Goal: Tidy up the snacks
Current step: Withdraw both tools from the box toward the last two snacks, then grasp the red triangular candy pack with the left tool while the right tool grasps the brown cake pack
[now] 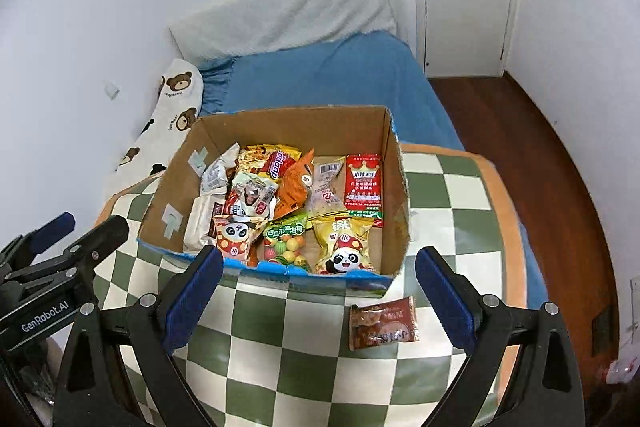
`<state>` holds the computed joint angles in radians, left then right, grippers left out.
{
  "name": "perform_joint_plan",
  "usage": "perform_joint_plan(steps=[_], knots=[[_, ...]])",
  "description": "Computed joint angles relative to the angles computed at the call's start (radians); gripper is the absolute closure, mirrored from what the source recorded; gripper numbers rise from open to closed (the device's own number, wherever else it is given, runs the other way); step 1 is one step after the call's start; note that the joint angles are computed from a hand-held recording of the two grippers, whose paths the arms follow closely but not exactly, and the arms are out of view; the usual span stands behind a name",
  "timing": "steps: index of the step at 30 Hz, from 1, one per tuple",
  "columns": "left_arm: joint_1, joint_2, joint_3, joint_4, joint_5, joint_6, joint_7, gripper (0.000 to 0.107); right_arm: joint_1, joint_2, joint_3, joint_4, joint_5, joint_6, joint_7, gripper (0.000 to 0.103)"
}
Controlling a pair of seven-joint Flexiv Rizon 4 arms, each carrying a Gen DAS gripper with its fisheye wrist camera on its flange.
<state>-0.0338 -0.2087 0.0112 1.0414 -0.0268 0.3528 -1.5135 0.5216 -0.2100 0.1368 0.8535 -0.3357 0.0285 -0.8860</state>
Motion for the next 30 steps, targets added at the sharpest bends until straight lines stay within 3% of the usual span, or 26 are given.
perform_joint_plan(steps=[7, 12, 14, 15, 19, 25, 30], knots=[[-0.018, 0.051, 0.004, 0.039, 0.046, 0.028, -0.048, 0.011, -0.011, 0.057, 0.018, 0.047, 0.025, 0.029, 0.033, 0.004], [-0.027, 0.066, 0.009, 0.061, 0.095, -0.028, -0.122, 0.011, -0.103, 0.145, 0.028, 0.189, 0.177, 0.101, 0.074, 0.005], [-0.029, 0.074, 0.012, 0.082, 0.117, -0.058, -0.159, 0.011, -0.149, 0.182, 0.027, 0.266, 0.264, 0.129, 0.074, 0.021], [-0.032, 0.08, 0.015, 0.099, 0.139, -0.071, -0.18, 0.011, -0.172, 0.197, 0.024, 0.303, 0.312, 0.134, 0.068, 0.036], [-0.031, 0.092, 0.02, 0.147, 0.191, -0.135, -0.236, 0.011, -0.247, 0.231, 0.004, 0.435, 0.481, 0.161, 0.068, 0.035], [0.005, 0.101, 0.042, 0.212, 0.212, -0.257, -0.364, 0.011, -0.335, 0.249, -0.028, 0.626, 0.714, 0.249, 0.201, 0.032], [0.045, 0.107, 0.052, 0.264, 0.176, -0.294, -0.415, 0.011, -0.331, 0.241, -0.006, 0.706, 0.719, 0.354, 0.323, 0.031]])
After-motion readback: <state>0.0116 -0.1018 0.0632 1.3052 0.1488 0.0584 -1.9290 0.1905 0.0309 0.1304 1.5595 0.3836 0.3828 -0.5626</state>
